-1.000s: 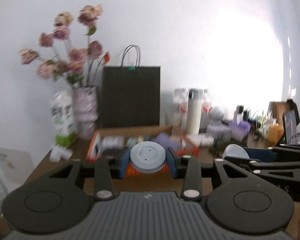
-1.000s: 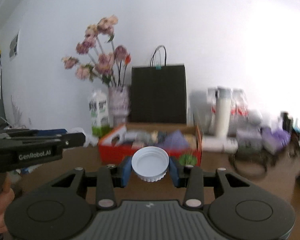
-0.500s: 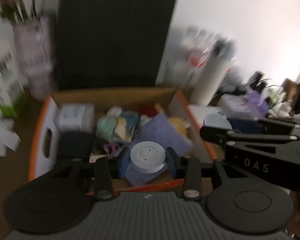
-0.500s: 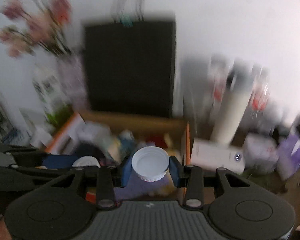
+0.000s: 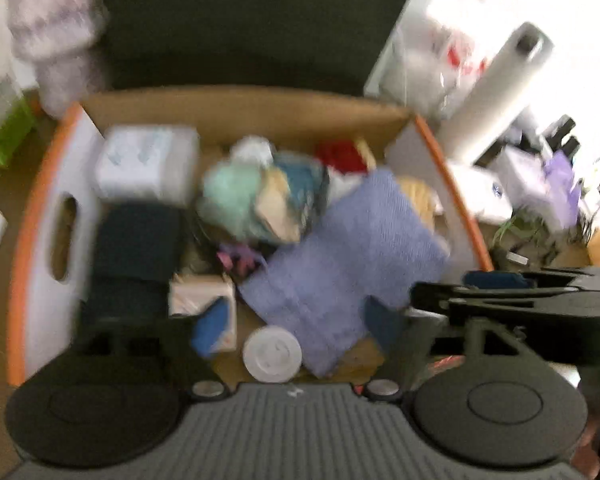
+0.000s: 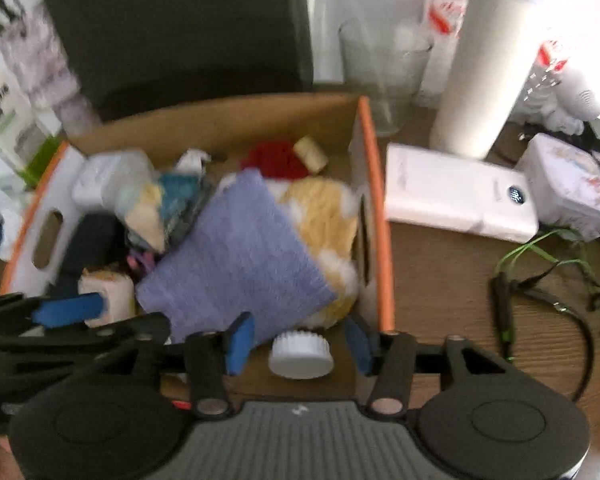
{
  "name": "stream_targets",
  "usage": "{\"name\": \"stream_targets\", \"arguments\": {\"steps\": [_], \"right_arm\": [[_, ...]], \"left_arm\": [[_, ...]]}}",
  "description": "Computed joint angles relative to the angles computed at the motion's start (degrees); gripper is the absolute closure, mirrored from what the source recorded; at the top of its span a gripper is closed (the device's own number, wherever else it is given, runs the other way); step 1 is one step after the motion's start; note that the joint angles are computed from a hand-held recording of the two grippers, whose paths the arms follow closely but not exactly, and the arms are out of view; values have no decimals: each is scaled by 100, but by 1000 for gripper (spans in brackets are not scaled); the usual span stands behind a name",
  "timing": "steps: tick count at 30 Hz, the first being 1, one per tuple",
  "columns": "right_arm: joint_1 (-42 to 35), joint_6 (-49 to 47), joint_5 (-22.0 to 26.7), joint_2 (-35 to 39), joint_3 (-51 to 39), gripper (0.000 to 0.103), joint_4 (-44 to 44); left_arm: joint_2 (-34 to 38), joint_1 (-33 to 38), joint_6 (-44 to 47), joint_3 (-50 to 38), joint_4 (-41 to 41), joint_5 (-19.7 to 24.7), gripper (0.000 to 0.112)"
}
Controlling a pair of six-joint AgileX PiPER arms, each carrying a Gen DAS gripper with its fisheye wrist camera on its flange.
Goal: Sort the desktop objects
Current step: 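Carry both white caps into the box and open both grippers, then withdraw both grippers from the box back over the table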
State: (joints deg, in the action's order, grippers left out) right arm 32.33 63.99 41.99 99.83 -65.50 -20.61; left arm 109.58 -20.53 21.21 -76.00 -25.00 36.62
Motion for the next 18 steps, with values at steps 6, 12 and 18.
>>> {"name": "stream_targets", "arguments": {"steps": [6, 12, 18], "right_arm": [[278, 338, 422, -638, -227, 24, -399], [1045, 1062, 981, -851, -416, 24, -1041], [2218, 2175, 1703, -1142, -393, 19, -2009]], "left_arm": [[-714, 31, -845, -138, 973, 239, 9], [-1292, -36, -1968, 90, 2235, 647, 9], [-2442, 44, -2105, 1173, 2380, 316, 9]]}}
